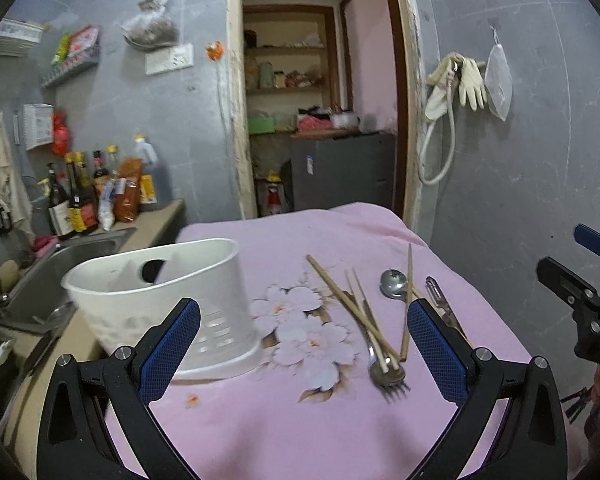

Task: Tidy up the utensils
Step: 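Move the left tool to the utensils and grasp one wooden chopstick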

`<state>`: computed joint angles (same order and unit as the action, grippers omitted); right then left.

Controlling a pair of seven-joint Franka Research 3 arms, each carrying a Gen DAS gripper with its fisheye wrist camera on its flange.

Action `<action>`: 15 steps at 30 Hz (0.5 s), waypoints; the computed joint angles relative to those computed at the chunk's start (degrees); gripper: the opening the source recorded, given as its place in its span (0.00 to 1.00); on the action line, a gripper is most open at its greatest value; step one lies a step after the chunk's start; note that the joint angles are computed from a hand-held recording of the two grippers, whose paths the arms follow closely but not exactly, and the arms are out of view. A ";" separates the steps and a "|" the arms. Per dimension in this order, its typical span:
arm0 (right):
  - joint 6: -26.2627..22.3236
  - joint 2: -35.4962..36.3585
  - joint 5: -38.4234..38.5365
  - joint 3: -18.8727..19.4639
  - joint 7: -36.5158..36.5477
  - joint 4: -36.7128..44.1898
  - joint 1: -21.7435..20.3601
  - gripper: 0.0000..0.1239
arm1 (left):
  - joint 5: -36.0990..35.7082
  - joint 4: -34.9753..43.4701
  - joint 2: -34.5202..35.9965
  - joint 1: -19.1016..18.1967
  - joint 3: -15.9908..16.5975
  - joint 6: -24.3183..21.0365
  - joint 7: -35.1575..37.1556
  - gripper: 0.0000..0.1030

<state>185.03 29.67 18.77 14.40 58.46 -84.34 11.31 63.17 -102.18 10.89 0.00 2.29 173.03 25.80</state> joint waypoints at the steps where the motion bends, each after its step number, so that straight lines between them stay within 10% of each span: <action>1: -1.22 0.59 0.01 0.06 0.17 1.05 -0.16 0.79 | -3.89 1.16 1.36 0.94 -1.34 0.00 4.21 0.99; 15: -31.38 17.76 -1.33 -8.31 9.82 32.04 3.96 0.57 | -43.30 24.40 20.52 6.98 -14.37 -14.06 45.16 0.81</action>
<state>153.65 47.43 17.43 6.09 68.28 -52.30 15.27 19.86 -77.78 31.41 6.98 -12.08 158.96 70.95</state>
